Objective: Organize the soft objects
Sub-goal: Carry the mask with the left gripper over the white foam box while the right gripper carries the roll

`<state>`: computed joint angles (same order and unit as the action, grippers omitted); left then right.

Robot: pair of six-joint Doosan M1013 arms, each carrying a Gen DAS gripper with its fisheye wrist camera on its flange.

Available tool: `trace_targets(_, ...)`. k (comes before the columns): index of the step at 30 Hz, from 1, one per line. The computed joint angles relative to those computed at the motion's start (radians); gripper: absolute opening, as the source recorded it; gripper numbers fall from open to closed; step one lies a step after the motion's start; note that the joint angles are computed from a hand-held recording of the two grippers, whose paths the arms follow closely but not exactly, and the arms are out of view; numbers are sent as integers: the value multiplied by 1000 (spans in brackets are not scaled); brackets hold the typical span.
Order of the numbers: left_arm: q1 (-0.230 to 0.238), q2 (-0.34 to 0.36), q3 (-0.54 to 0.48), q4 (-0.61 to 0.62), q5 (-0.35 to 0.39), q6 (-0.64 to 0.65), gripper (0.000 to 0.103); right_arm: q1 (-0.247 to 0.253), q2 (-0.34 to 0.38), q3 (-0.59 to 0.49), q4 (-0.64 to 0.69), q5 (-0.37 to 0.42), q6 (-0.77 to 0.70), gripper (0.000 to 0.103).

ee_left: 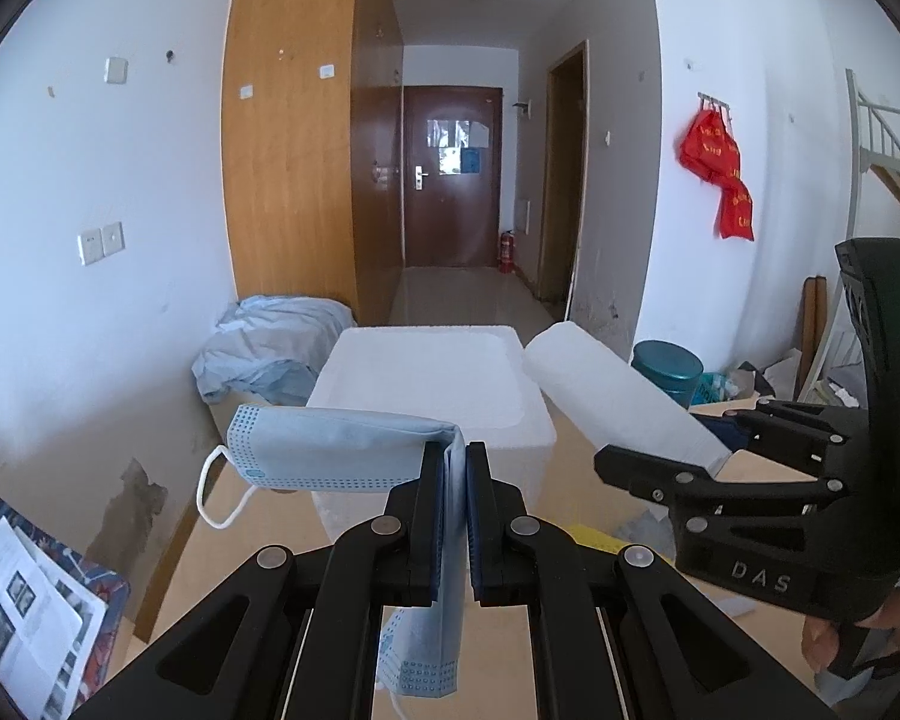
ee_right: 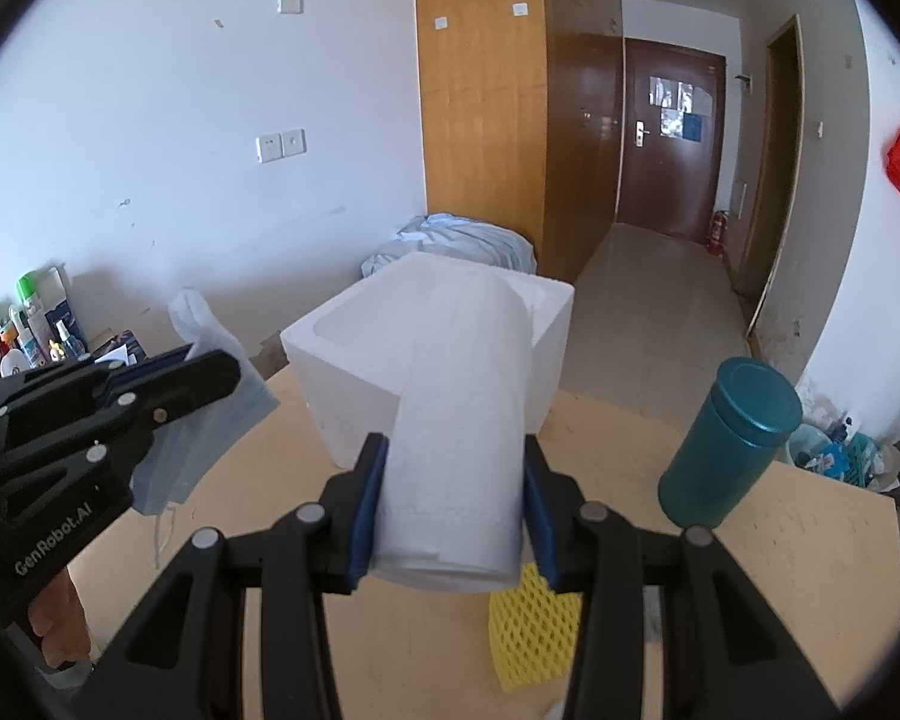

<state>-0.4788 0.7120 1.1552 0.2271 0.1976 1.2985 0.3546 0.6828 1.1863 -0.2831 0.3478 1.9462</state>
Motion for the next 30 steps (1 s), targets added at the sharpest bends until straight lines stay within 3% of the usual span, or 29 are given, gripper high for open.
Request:
trace_targets(4,3,10,-21,-55,2,67,7,-3,10,-22,20,11,-21,47)
trace_targets(8,3,25,-51,38,7,-8,7,-6,13,-32,29,12,-29,47)
trace_targets(17,10,72,-144,-115,50,150,7,-11,14,-35,1,7,-5,47)
trace_targets(23,10,111,-209,-105,84,146,7,-13,9,-27,-39,10,38,47)
trace_targets(30,15,168,-315,-190,166,210,7,-14,-2,-7,-91,8,96,47)
